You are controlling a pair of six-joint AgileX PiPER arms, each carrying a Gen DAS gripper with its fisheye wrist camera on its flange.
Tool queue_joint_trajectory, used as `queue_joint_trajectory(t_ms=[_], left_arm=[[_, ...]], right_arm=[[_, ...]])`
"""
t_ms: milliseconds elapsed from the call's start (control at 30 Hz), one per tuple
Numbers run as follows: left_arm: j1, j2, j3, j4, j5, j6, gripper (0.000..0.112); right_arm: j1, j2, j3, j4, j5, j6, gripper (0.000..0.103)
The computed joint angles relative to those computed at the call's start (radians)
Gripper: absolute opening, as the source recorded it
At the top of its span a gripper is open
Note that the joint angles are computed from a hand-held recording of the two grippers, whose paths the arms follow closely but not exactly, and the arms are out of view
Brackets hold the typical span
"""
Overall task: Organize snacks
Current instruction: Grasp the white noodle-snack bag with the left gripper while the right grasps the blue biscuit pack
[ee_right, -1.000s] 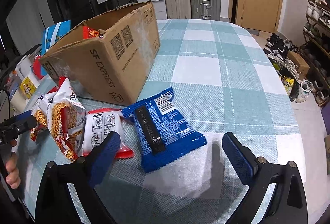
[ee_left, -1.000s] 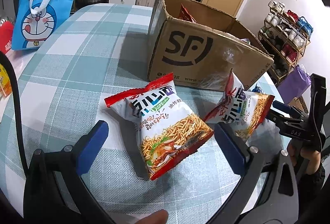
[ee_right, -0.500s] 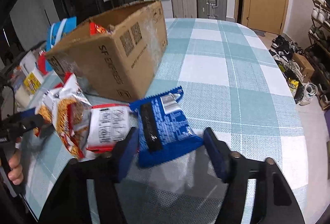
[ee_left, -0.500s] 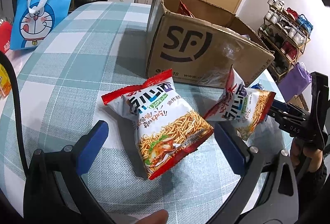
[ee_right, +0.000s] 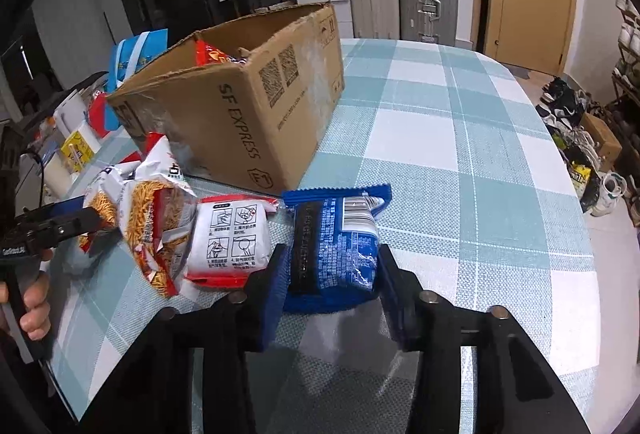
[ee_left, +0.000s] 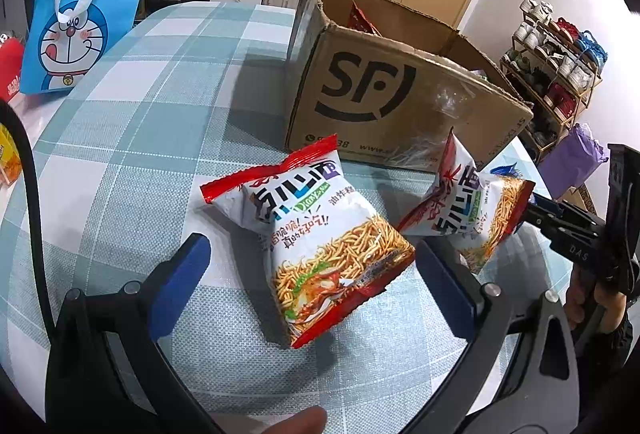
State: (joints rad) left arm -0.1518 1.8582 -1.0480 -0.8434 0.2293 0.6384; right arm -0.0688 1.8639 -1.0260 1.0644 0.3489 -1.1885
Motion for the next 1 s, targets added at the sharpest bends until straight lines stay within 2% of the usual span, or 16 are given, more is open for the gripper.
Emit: queue_joint_trajectory(t_ms=[333,533,600,633,700,767,900,1000], left_arm=[[0.005,0.015,-0.011,-0.091,-0.003,0.064,0.102],[0.027,0.056,-0.062,-0.117,0.053,0.038,0.101],[0.034,0.073,-0.073,-0.126,0.077,0.048,0.094],[0.031,0.070,-0.065,-0.155,0.061,0.082,0.093],[0.031,0.070,-0.067,-0.169,0.069,0.100,0.080],[0.032,0.069,-0.061,-0.207,0.073,0.140,0.074],[0.020,0.041,-0.021,-0.286,0.030,0.252,0.054],[0.024,0.024,-0.005,-0.357,0.040,0.339,0.047]], right_arm=[[-0.025,-0.100,0.076,0.301,0.020,-0.287,0.042],[-0.026,-0.124,0.084,0.291,0.023,-0.272,0.042],[-0.026,-0.125,0.084,0.299,0.023,-0.279,0.042],[-0.027,-0.125,0.083,0.300,0.024,-0.279,0.042],[-0.030,-0.128,0.087,0.312,0.027,-0.292,0.042],[-0.032,-0.129,0.088,0.316,0.029,-0.298,0.043],[-0.033,-0.134,0.094,0.328,0.029,-0.311,0.043],[-0.035,-0.133,0.094,0.341,0.034,-0.326,0.042]])
